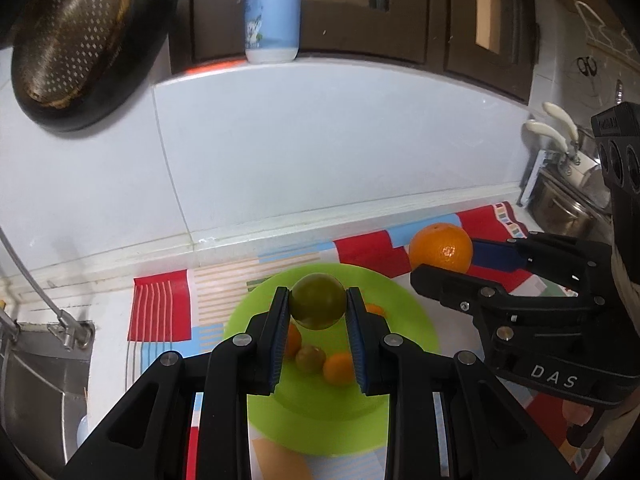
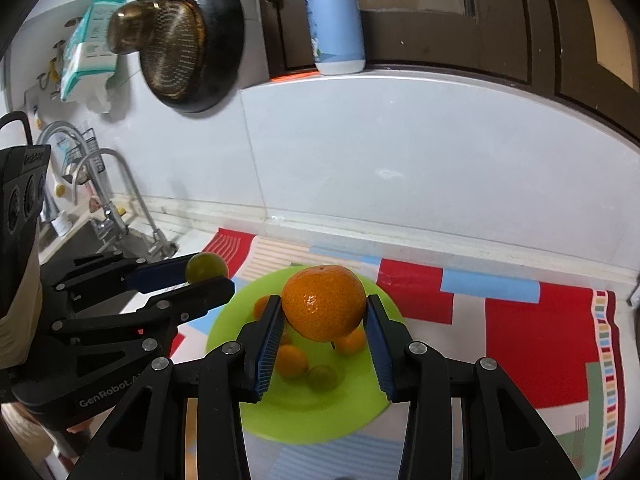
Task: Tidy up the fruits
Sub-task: 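Carry the green lime with the left tool while the right tool carries the orange to the plate, then open the left tool on the plate while the right tool releases the orange there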
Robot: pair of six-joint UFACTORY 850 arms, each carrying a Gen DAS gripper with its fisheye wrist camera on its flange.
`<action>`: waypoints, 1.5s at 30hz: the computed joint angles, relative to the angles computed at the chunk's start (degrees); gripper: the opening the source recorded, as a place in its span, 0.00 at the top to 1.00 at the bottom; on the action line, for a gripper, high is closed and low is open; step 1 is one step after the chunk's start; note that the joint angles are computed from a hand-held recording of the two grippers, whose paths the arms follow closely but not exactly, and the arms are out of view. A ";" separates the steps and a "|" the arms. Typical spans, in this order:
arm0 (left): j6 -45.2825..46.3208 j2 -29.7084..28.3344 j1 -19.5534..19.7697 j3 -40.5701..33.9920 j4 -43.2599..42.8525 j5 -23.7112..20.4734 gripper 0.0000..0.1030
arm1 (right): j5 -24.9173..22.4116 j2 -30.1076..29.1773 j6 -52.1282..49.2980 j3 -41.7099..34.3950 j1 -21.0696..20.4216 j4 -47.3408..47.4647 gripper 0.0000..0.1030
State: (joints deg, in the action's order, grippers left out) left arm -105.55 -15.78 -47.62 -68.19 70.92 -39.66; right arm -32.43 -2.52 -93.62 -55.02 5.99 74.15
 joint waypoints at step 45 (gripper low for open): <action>4.99 -4.10 5.53 -1.54 -6.97 3.52 0.52 | 5.43 -12.34 3.17 -7.23 2.32 -3.64 0.50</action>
